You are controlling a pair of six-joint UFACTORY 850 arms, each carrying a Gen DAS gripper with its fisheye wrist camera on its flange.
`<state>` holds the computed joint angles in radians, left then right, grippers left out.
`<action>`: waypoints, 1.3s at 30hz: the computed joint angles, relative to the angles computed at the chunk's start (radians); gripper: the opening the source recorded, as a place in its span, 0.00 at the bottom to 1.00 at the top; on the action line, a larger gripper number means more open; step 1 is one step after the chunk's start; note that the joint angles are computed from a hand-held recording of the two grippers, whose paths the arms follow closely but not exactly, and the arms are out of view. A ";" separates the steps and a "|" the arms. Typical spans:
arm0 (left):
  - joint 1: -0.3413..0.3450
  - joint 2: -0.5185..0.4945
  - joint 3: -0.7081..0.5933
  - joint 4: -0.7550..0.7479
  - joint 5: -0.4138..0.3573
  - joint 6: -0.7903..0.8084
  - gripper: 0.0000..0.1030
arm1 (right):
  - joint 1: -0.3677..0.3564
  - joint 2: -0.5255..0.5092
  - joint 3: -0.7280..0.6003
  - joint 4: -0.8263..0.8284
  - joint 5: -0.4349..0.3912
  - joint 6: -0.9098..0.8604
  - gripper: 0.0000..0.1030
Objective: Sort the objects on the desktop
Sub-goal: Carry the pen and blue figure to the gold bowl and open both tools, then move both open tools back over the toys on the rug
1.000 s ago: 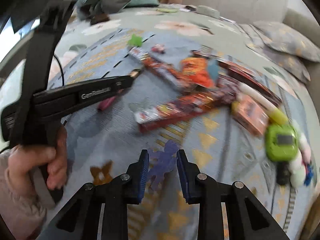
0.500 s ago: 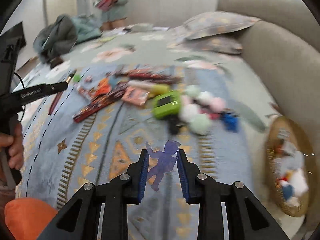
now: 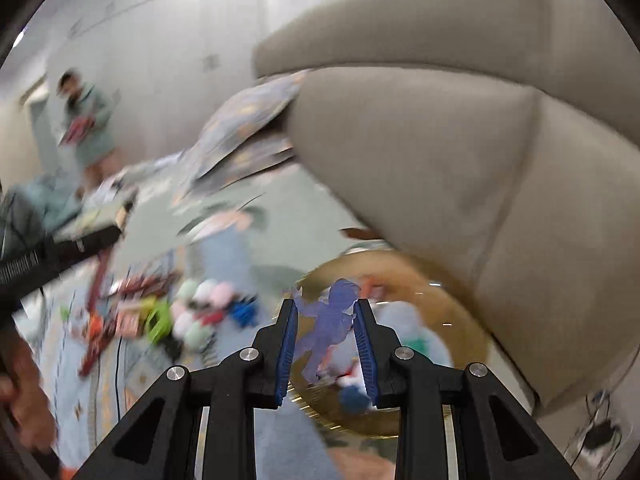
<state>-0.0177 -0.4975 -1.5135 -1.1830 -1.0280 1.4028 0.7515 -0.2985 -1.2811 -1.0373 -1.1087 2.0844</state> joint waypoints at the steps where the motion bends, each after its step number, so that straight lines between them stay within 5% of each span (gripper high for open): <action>1: -0.021 0.001 0.009 0.004 -0.012 0.007 0.16 | -0.008 0.030 0.035 0.003 0.002 0.028 0.27; 4: -0.084 -0.010 0.041 0.018 -0.030 0.048 0.16 | -0.050 0.084 0.105 0.075 0.021 0.038 0.27; 11: -0.161 -0.080 0.034 0.071 -0.016 0.044 0.17 | -0.122 0.158 0.248 0.085 0.201 0.115 0.27; 12: -0.163 -0.103 0.014 0.084 -0.055 0.028 0.21 | -0.121 0.158 0.255 0.067 0.211 0.127 0.27; 13: -0.165 -0.122 -0.005 0.106 -0.080 0.002 0.35 | -0.125 0.160 0.264 0.054 0.237 0.134 0.28; 16: -0.160 -0.160 -0.037 0.139 -0.109 -0.062 0.38 | -0.136 0.181 0.307 0.034 0.332 0.220 0.61; 17: -0.156 -0.163 -0.036 0.141 -0.106 -0.072 0.38 | -0.141 0.178 0.316 0.004 0.360 0.271 0.62; 24: -0.125 -0.155 -0.044 0.137 -0.076 -0.092 0.38 | -0.124 0.178 0.329 -0.033 0.395 0.386 0.62; 31: -0.108 -0.122 -0.035 0.134 -0.028 -0.070 0.38 | -0.110 0.110 0.223 0.005 0.414 0.240 0.62; 39: -0.027 0.038 0.093 0.137 0.130 0.044 0.38 | -0.063 0.015 0.078 0.056 0.418 0.100 0.62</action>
